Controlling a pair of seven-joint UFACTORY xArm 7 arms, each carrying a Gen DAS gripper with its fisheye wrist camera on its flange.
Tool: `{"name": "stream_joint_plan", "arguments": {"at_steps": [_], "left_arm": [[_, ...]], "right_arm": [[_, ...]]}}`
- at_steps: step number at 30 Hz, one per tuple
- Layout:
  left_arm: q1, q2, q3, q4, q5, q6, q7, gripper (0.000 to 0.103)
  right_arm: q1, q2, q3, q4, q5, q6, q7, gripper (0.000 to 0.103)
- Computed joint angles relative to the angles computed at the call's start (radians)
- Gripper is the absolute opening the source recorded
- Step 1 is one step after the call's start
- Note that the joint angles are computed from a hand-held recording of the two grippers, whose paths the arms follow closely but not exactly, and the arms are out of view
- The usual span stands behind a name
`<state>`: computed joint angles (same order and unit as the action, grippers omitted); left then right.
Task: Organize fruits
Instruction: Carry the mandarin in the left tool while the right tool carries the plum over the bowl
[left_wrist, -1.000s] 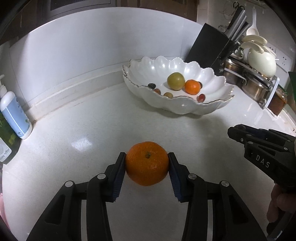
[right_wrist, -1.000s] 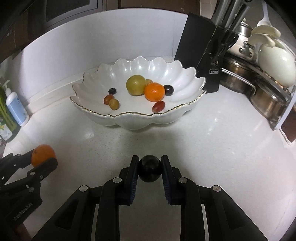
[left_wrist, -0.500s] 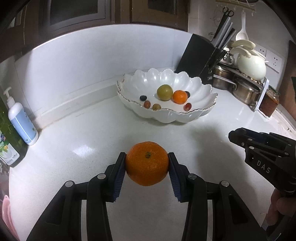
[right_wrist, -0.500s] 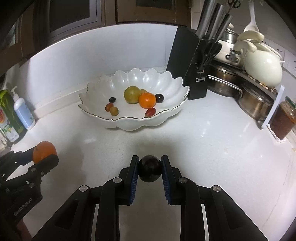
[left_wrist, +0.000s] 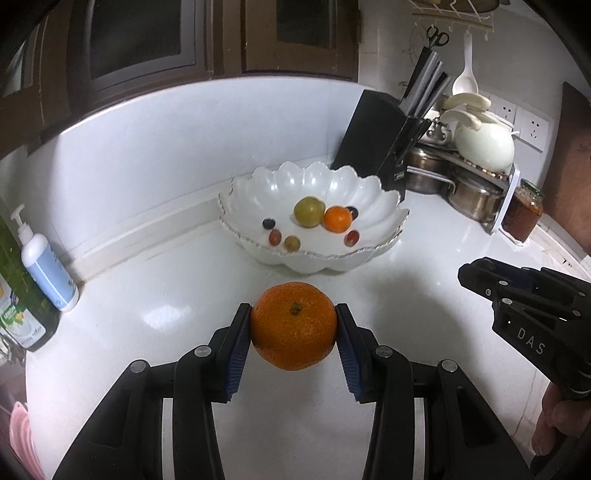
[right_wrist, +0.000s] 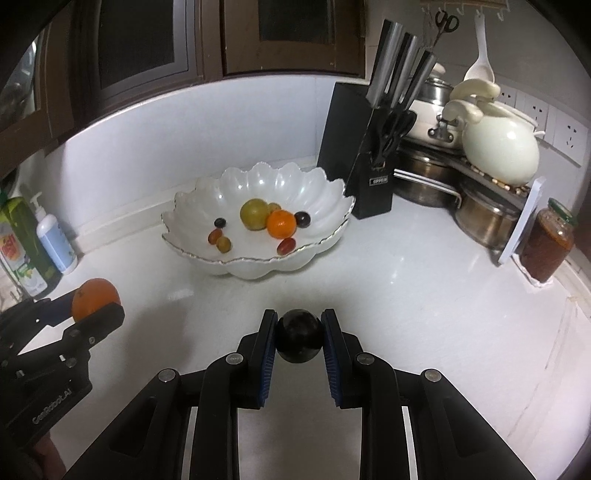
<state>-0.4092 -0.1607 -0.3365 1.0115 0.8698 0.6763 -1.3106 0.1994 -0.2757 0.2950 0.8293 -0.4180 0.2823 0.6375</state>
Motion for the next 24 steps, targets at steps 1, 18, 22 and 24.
{"name": "stream_joint_plan", "arguments": {"at_steps": [1, 18, 22, 24], "left_arm": [[0.0, 0.006, -0.001, 0.01, 0.004, 0.002, 0.002, 0.044], [-0.016, 0.128, 0.071, 0.171, 0.026, -0.026, 0.094, 0.044], [-0.02, 0.161, 0.098, 0.204, 0.019, -0.046, 0.124, 0.044], [-0.021, 0.183, 0.112, 0.225, 0.016, -0.057, 0.143, 0.044]], "right_arm": [[-0.002, -0.003, -0.002, 0.003, -0.002, 0.001, 0.001, 0.026], [-0.02, 0.096, -0.031, 0.142, -0.048, -0.008, -0.013, 0.026], [-0.001, 0.15, -0.051, 0.193, -0.059, -0.011, -0.017, 0.026], [0.012, 0.182, -0.065, 0.224, -0.062, -0.011, -0.025, 0.026]]}}
